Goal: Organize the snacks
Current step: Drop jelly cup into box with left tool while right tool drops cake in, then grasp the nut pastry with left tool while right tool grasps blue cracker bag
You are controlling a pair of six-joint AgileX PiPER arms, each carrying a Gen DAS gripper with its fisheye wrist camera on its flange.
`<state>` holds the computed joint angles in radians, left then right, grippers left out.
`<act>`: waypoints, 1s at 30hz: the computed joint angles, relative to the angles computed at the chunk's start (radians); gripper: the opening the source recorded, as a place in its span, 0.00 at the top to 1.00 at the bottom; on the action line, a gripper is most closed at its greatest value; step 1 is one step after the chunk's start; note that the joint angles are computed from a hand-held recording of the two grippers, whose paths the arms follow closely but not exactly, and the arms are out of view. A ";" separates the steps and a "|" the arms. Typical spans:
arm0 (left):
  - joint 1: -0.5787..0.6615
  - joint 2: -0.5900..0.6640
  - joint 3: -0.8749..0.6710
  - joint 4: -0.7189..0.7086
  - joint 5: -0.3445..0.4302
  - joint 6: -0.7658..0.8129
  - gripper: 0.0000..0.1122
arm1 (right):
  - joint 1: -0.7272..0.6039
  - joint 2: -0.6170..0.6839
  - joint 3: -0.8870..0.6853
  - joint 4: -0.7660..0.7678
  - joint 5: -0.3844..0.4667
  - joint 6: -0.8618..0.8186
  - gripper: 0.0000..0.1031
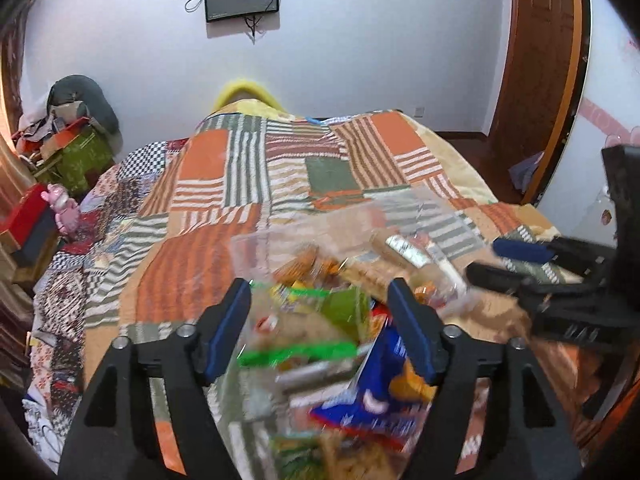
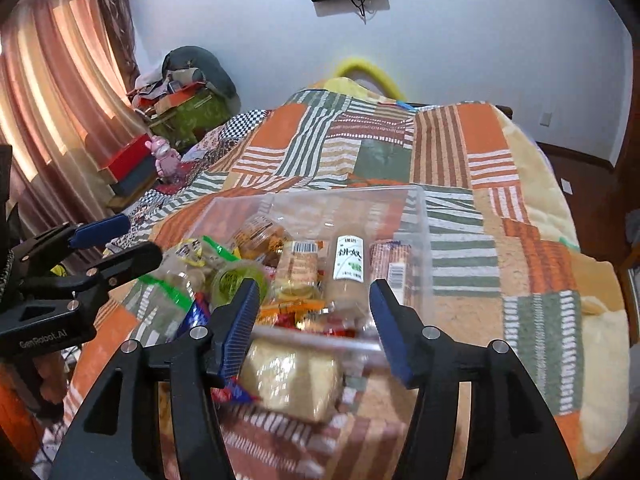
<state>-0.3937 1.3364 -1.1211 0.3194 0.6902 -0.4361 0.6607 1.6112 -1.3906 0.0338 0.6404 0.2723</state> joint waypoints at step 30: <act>-0.057 -0.106 0.436 -0.165 -0.104 0.008 0.60 | 0.167 -0.021 0.115 -0.023 -0.006 0.086 0.34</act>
